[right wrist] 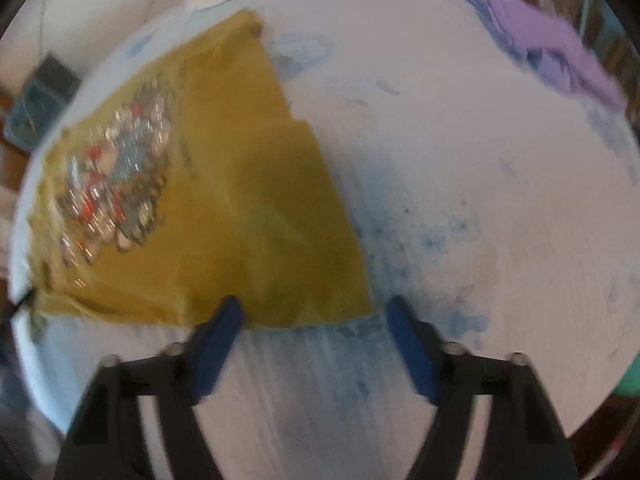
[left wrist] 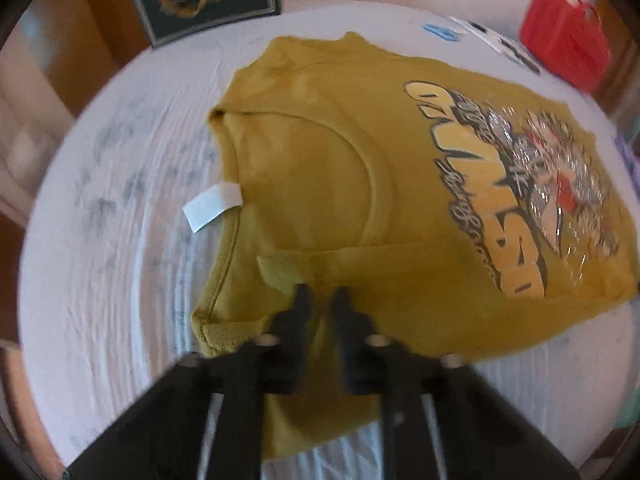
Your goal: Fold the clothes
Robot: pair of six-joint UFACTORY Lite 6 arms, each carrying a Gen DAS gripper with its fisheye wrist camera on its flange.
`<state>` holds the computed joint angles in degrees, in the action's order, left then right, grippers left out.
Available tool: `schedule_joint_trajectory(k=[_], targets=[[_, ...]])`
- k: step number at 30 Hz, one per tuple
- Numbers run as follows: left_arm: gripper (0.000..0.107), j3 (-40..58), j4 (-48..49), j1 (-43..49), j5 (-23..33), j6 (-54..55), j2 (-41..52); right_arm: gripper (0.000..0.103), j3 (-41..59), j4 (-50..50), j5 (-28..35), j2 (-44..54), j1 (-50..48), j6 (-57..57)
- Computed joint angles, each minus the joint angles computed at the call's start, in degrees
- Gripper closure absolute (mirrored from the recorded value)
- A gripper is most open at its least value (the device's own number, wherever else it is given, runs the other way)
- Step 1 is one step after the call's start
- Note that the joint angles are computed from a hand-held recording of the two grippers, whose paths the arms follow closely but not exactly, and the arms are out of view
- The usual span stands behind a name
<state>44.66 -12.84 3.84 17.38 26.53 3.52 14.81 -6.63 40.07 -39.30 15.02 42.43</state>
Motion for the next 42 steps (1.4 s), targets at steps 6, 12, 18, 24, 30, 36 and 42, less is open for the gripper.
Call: schedule_joint_trajectory(k=[6,12,18,24,30,36,42], targets=[[0.101,-1.0,-7.0,3.8,7.0,7.0,-13.3,0.088,-2.2,16.8,1.8,-10.0,-10.9,-17.1],[0.101,14.7,-12.7,7.4,15.7,12.7,-8.7,0.088,8.5,36.9,8.6,-6.6,-31.7,-44.6],[0.101,44.0,-3.6,3.4,19.2,-0.6,21.5,0.081,31.7,41.1,-1.7,27.3,-27.3,-49.1],[0.071,47.2,-7.1,6.9,24.0,1.6,23.8,0.057,36.8,36.1,-4.2,31.1,-25.9,-43.1],[0.047,25.9,-8.6,13.2,18.0,6.5,11.0,0.053,23.0,38.3,-1.6,18.8,-34.6,-49.6],[0.047,13.9,-10.5,14.2,11.0,7.4,10.0,0.052,15.4,41.3,-4.0,17.5,-35.8,-55.3],[0.047,12.4,-3.9,9.9,5.9,-0.6,13.2,0.052,18.1,36.6,-10.6,22.8,-27.8,-53.9]])
